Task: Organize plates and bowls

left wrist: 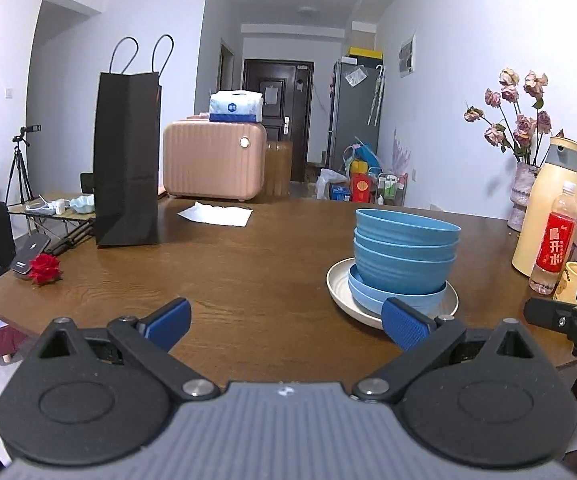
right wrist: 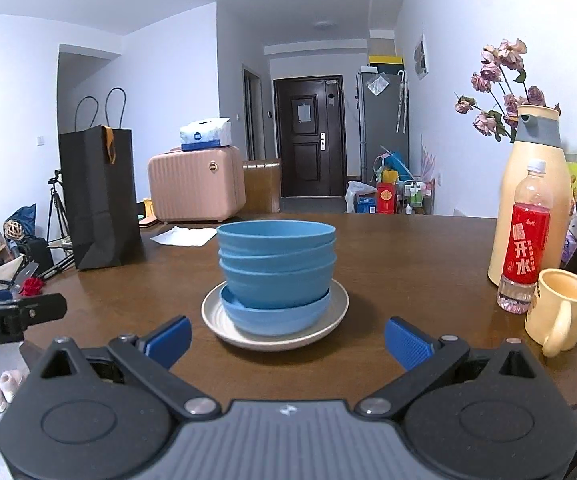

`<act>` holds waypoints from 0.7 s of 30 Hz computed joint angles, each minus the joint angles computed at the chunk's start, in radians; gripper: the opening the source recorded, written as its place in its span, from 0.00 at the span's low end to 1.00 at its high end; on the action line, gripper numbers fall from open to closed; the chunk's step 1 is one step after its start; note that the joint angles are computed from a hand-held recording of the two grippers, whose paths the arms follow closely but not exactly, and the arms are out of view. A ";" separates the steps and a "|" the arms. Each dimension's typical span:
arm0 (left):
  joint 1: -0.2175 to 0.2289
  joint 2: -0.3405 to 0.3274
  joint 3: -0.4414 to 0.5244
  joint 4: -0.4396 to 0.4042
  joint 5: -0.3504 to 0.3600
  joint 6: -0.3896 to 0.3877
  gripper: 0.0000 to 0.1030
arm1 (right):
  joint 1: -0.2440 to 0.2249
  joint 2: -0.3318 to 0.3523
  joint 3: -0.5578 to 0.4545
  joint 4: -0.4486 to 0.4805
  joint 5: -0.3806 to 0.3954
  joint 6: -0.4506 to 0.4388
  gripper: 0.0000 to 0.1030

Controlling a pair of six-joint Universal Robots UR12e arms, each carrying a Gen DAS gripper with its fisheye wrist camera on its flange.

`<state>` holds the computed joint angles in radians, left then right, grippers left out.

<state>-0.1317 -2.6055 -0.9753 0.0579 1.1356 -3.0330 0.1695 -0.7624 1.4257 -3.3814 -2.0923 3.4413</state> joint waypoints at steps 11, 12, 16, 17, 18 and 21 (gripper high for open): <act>0.012 0.025 -0.060 0.064 -0.012 -0.019 1.00 | 0.020 -0.008 0.021 -0.033 -0.012 -0.023 1.00; 0.012 0.026 -0.062 0.066 -0.013 -0.018 1.00 | 0.020 -0.008 0.021 -0.034 -0.011 -0.023 1.00; 0.012 0.026 -0.062 0.067 -0.014 -0.019 1.00 | 0.020 -0.009 0.024 -0.030 -0.009 -0.021 1.00; 0.012 0.026 -0.063 0.068 -0.013 -0.020 1.00 | 0.020 -0.010 0.024 -0.031 -0.009 -0.022 1.00; 0.012 0.026 -0.062 0.067 -0.014 -0.019 1.00 | 0.019 -0.010 0.025 -0.033 -0.009 -0.022 1.00; 0.012 0.026 -0.063 0.067 -0.014 -0.019 1.00 | 0.020 -0.009 0.024 -0.031 -0.009 -0.023 1.00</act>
<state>-0.1195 -2.5794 -1.0379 0.1252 1.1217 -3.0517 0.1891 -0.7718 1.4495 -3.4123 -2.1015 3.4185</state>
